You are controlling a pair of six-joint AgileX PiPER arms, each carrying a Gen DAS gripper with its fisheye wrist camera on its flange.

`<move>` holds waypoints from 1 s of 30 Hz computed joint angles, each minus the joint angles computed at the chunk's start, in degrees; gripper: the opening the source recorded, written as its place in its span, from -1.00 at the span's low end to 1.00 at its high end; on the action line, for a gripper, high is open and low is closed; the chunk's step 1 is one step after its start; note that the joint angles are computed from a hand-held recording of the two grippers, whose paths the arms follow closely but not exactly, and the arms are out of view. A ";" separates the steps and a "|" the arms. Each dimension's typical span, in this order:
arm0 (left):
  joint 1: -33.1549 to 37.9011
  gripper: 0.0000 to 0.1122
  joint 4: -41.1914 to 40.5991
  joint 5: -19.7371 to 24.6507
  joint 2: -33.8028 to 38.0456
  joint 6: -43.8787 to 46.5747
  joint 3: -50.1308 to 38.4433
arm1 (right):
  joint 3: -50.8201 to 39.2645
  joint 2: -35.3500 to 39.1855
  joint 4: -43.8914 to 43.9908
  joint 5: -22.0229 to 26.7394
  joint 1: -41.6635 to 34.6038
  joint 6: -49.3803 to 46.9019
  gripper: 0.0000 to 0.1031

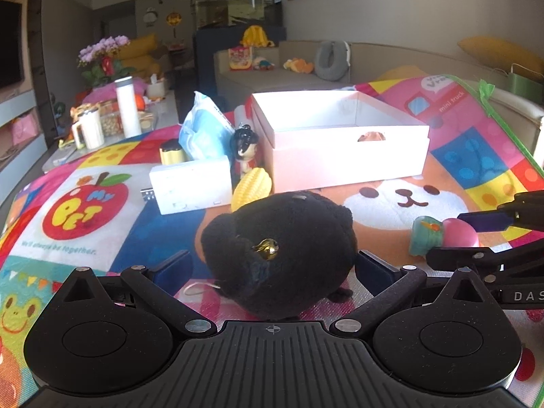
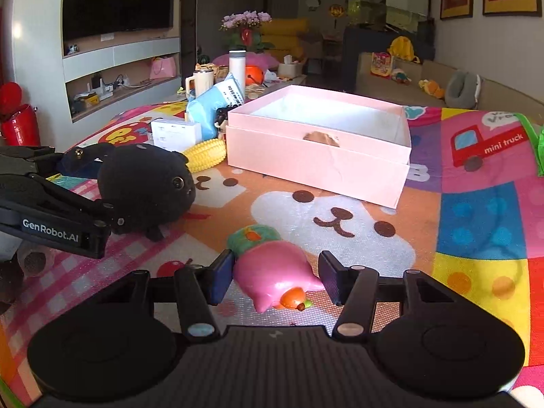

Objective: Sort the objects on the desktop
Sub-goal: 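Lift the plush cat with the left gripper while the right gripper carries the pink pig toward the pink box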

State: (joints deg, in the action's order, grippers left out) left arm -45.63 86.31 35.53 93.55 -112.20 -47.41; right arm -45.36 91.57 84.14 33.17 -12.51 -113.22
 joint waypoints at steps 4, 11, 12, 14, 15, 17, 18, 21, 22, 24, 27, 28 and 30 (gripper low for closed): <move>0.06 0.84 0.05 -0.13 1.25 -0.55 -0.73 | 0.06 0.13 0.98 -0.54 -0.02 -0.41 0.06; -0.36 0.84 1.39 0.80 1.49 -1.64 -0.98 | -0.96 0.78 -1.40 -1.26 0.58 2.28 0.10; -0.39 0.84 1.01 1.02 1.69 -1.14 -1.34 | -1.09 0.85 -1.84 -1.34 0.66 2.79 0.12; -0.74 0.83 0.59 1.83 1.93 -0.39 -1.89 | -0.81 0.56 -1.55 -2.28 1.13 2.50 0.12; -1.13 0.76 0.33 2.51 1.95 0.23 -2.14 | -0.46 0.27 -1.04 -2.68 1.32 1.85 0.12; -1.87 0.57 -0.70 3.16 1.56 2.86 -2.56 | 1.17 -1.18 1.30 -4.57 2.06 -0.99 0.08; -2.34 0.56 -1.25 3.56 1.26 4.00 -2.61 | 1.69 -1.80 1.16 -4.90 2.16 -1.13 0.07; -4.56 0.55 -1.92 5.31 -0.18 5.69 -1.71 | 3.07 -4.51 -2.20 -3.36 0.80 1.44 0.06; -5.52 0.55 -2.26 6.05 -0.82 6.06 -1.28 | 3.89 -6.10 -2.78 -2.74 0.03 1.69 0.06; -7.67 0.55 -2.79 7.34 -2.56 5.83 -0.09 | 5.03 -9.05 -4.21 -1.21 -1.63 2.69 0.06; -11.30 0.55 -3.26 9.35 -5.53 5.93 1.62 | 5.83 -13.61 -8.22 2.01 -4.53 6.29 0.06; -12.61 0.55 -3.36 10.27 -6.45 6.15 2.03 | 5.88 -15.11 -9.79 3.28 -5.49 7.65 0.06; -15.00 0.55 -3.50 11.60 -8.66 6.34 2.91 | 5.74 -17.92 -12.97 7.00 -8.24 9.88 0.06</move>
